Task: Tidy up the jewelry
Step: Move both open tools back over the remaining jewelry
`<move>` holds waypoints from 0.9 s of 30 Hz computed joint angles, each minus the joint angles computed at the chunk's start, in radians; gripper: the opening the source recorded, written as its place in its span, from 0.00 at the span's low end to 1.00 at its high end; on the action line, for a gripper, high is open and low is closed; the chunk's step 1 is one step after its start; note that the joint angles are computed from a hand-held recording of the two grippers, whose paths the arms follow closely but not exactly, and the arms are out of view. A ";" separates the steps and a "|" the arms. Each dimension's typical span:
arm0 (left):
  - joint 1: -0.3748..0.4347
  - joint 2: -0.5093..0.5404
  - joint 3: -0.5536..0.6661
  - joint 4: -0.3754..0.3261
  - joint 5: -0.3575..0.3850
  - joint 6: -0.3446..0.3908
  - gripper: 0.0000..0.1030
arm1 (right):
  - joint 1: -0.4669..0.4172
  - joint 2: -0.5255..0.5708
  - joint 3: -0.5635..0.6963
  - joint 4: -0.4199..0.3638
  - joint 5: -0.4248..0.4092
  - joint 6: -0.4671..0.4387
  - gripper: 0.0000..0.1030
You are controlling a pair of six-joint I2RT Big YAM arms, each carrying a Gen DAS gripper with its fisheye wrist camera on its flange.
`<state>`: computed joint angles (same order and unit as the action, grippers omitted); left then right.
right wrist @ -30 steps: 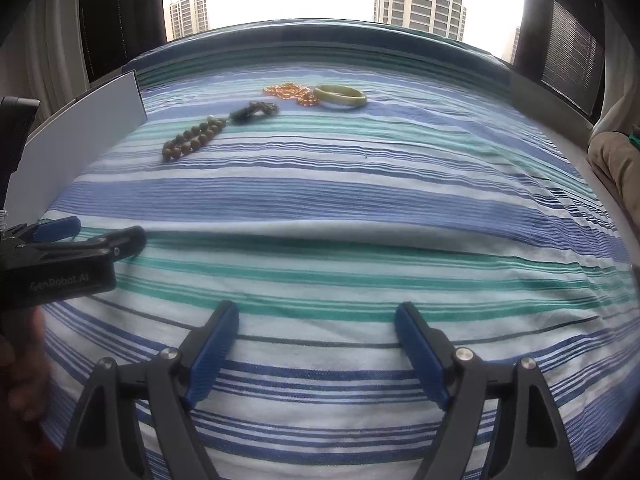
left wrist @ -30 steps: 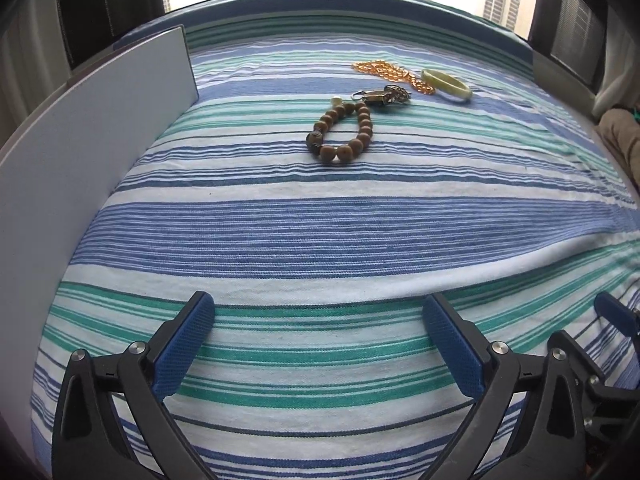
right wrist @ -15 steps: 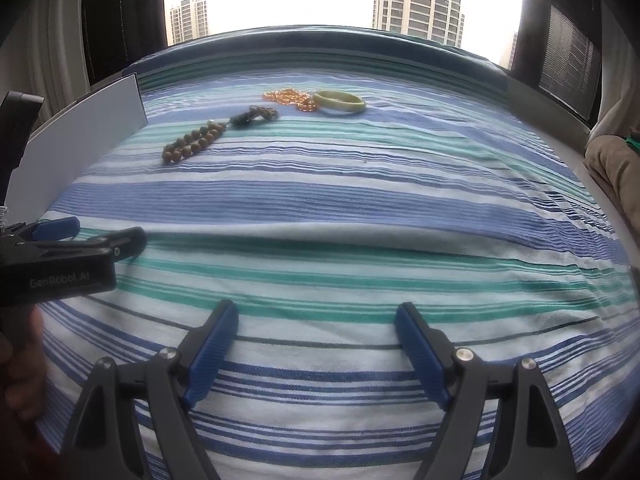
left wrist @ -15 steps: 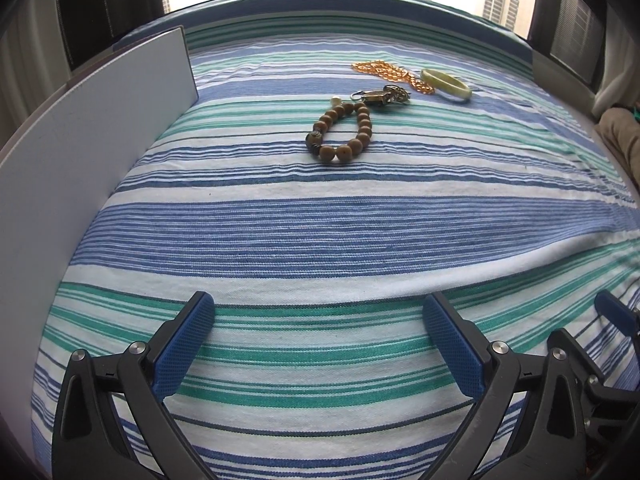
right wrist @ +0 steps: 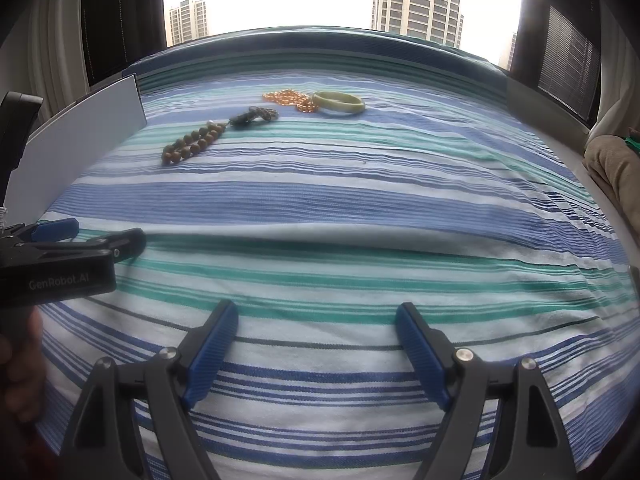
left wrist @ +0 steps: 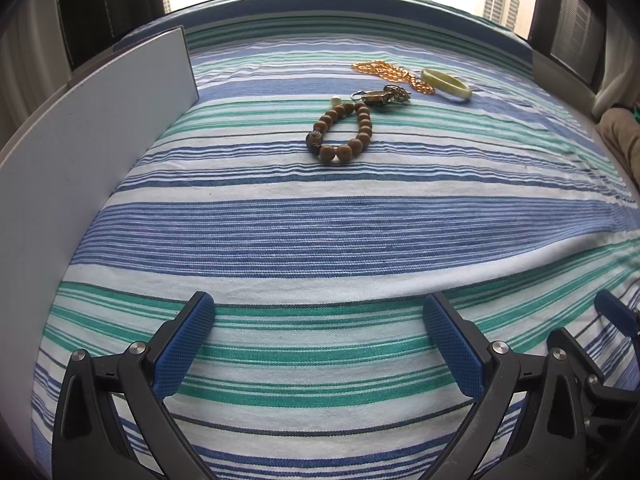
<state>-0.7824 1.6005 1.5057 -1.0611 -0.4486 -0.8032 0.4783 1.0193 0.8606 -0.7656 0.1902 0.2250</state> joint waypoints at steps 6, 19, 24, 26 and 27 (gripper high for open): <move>0.011 -0.007 0.003 -0.009 0.040 -0.007 0.99 | 0.000 -0.001 0.000 0.000 0.000 0.000 0.80; 0.152 0.006 0.197 -0.134 0.182 0.019 0.99 | -0.008 0.003 0.004 0.000 -0.013 -0.004 0.81; 0.181 0.146 0.350 -0.185 0.135 0.101 0.98 | -0.007 0.002 0.004 0.000 -0.013 -0.004 0.81; 0.195 0.190 0.378 -0.188 0.129 0.088 0.97 | -0.007 0.002 0.004 0.000 -0.013 -0.004 0.81; 0.204 0.210 0.389 -0.185 0.146 0.083 0.96 | -0.008 0.003 0.004 0.000 -0.013 -0.004 0.81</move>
<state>-0.5788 1.8104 1.8947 -1.2462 -0.3027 -0.7205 0.4707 1.0219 0.8644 -0.7652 0.1770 0.2209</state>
